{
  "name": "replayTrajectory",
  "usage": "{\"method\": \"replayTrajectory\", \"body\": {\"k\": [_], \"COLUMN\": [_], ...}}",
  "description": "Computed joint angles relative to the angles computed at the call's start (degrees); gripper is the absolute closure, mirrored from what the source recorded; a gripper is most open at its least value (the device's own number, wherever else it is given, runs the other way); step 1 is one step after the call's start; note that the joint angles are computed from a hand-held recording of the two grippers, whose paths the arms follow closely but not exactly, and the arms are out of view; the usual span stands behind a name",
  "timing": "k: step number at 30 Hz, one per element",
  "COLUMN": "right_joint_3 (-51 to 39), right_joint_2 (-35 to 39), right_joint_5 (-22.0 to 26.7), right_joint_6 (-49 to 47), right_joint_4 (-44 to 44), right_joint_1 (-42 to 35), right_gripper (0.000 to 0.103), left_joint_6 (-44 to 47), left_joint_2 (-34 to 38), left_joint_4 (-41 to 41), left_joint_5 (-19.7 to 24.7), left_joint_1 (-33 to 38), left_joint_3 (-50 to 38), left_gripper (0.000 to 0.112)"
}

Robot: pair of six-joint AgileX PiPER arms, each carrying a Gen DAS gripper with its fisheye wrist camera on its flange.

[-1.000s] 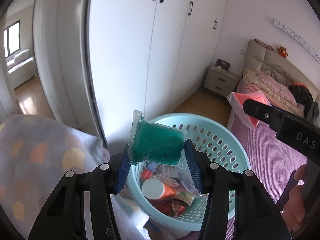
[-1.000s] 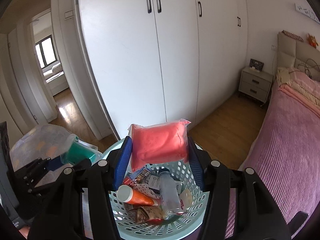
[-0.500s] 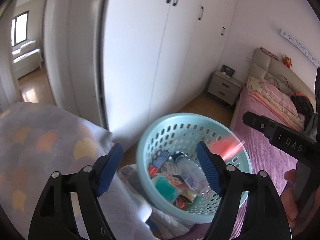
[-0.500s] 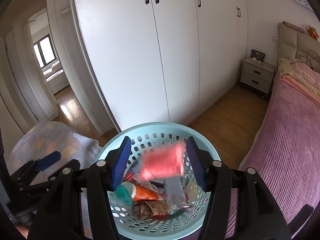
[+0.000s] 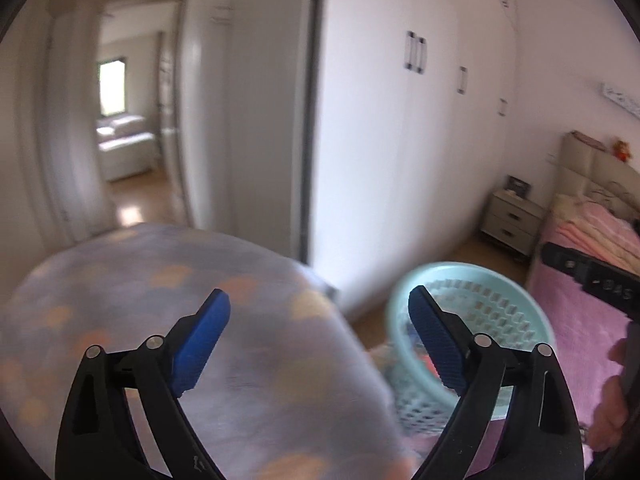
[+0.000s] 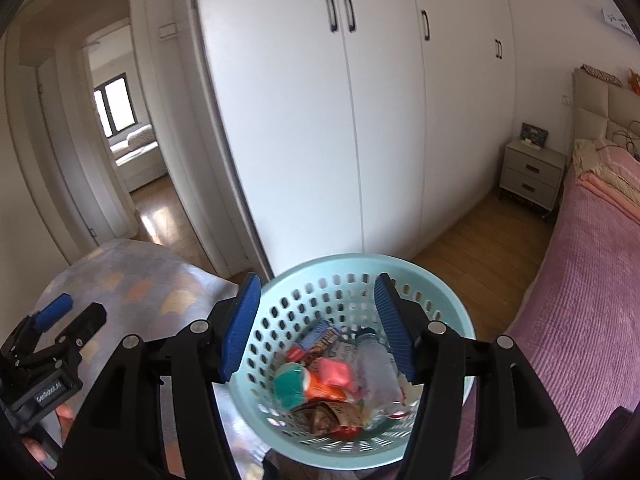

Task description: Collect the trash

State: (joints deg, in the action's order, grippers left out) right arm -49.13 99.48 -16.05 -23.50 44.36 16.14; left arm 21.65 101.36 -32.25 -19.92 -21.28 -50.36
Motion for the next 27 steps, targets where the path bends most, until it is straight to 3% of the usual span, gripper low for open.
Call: {"method": "replayTrajectory", "body": {"k": [2,6,10,14,17,23,27], "right_joint_3": [1.07,3.45,5.58,6.84,6.68,5.94,6.39], "right_joint_2": [-0.12,-0.1,-0.29,1.1,1.99,2.76,3.4], "right_joint_5": [-1.84,-6.35,-11.02,-24.21,-30.88,-32.55,-33.81], "right_joint_6": [1.61,3.94,7.22,-2.52,-6.77,-7.75,-5.49], "right_joint_4": [-0.83,-1.94,-2.17,9.51,14.85,17.8,18.16], "right_joint_1": [1.58,5.48,9.87,18.93,23.75,26.12,26.73], "right_gripper": [0.047,0.047,0.047,0.047,0.047,0.047,0.047], "left_joint_6": [0.9,6.22,2.22,-4.14,-6.84,-12.11,-10.9], "left_joint_2": [-1.07,-1.29,-0.89,-0.02,1.35,1.39,1.64], "left_joint_4": [-1.25,-8.52,-5.55,0.59,0.98,7.23,5.47], "left_joint_5": [-2.0,-10.65,-16.98,-19.6,-25.29,-22.92,-24.4], "left_joint_1": [0.35,-1.03,0.16,2.2,2.58,5.26,4.27], "left_joint_3": [2.25,6.47,10.13,12.27,14.24,14.62,15.16], "left_gripper": [0.024,0.024,0.021,0.021,0.021,0.02,0.02]}}
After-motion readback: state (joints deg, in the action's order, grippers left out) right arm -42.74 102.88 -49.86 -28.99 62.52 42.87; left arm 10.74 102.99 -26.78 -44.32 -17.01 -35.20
